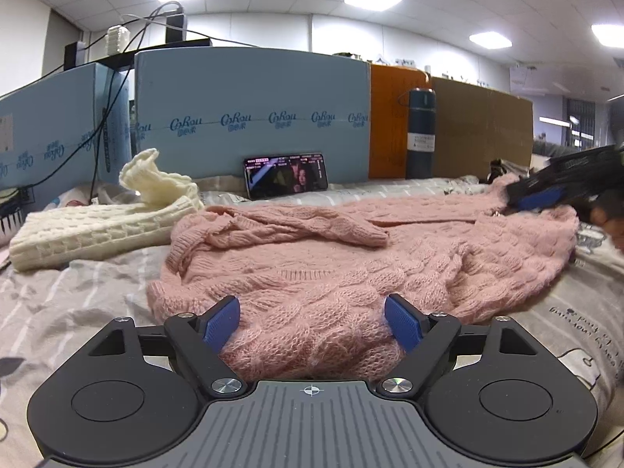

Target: Fold clothes

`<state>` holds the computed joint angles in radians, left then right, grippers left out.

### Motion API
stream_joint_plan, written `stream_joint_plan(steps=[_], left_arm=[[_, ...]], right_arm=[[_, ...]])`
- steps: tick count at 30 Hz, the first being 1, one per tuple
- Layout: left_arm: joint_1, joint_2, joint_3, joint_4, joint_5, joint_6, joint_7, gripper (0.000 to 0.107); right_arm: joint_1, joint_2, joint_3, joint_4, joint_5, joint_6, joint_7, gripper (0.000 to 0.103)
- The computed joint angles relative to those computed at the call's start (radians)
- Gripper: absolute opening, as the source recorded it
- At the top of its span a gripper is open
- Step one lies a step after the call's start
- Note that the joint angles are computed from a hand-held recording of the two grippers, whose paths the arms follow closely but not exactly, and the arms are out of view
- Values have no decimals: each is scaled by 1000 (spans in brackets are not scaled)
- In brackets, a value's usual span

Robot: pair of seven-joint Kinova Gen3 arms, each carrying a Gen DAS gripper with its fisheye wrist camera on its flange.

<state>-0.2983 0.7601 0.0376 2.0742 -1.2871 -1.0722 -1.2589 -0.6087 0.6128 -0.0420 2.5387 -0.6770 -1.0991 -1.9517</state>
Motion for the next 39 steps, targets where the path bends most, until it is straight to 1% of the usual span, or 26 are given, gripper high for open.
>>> stream_joint_plan(steps=[2,4,5,6,7,9,10,12,15,16,17,19,21,22,23,25,26,27,28,30,32,34,35,36,38,39], left_arm=[[72,10,-86,20,70,-67,19,84],[110,3,-139,31,89,-90,17,84],[110,4,-150,41,87,-105,13,84],[116,5,-158,40,88,-112,14,84],[125,9,-173,38,88,-125,26,84],[125,10,-178,37,80,-135,38,84],[124,8,-187,35,69,-140,50,84],[146,15,-221,31,71,-170,60,84],[169,38,-256,14,89,-229,110,84],[177,45,-270,21,112,-263,116,84],[174,48,-265,33,131,-283,111,84],[142,44,-222,49,133,-296,100,84],[166,10,-229,70,128,-246,33,84],[206,-13,-248,83,148,-206,-8,84],[252,-38,-270,101,178,-169,-48,84],[345,-77,-318,133,247,-88,-130,84],[391,-85,-346,132,275,-47,-170,85],[433,-99,-360,141,316,-7,-211,85],[456,-112,-355,155,357,28,-246,85],[456,-128,-325,186,438,49,-312,85],[424,-119,-274,220,517,6,-392,85],[381,-91,-235,242,554,-76,-464,85],[354,-80,-213,257,567,-116,-501,85],[338,-75,-207,275,565,-152,-537,86],[338,-63,-245,302,537,-230,-614,90],[342,-53,-267,315,525,-271,-654,92]], right_arm=[[93,-5,-65,-77,78,81,52,70],[172,1,-121,-153,113,163,132,64],[186,8,-136,-187,109,203,173,53],[182,16,-139,-215,94,233,213,38],[159,25,-130,-233,73,246,254,33],[93,35,-99,-231,52,224,290,16],[88,35,-109,-210,58,188,284,16],[111,24,-147,-169,85,107,222,15],[56,12,-136,-103,68,-15,153,15],[45,10,-153,-88,37,-56,163,15],[52,15,-177,-82,13,-85,188,15],[60,17,-225,-89,-62,-106,269,15],[40,27,-229,-118,-131,-86,344,15],[9,24,-203,-136,-171,-54,382,16],[-34,25,-160,-158,-212,-14,423,18],[-125,38,-67,-199,-293,61,504,32],[-169,46,-21,-218,-332,98,545,44],[-196,47,15,-232,-354,135,586,48],[-204,52,32,-245,-369,165,626,48],[-174,65,11,-254,-365,176,661,55],[-127,62,-46,-228,-337,122,632,56],[-118,71,-66,-177,-286,41,554,67],[-125,72,-67,-147,-268,0,514,79],[-140,76,-57,-117,-249,-40,473,91],[-164,86,-51,-53,-240,-122,431,100],[-162,90,-69,-27,-254,-162,434,100]])
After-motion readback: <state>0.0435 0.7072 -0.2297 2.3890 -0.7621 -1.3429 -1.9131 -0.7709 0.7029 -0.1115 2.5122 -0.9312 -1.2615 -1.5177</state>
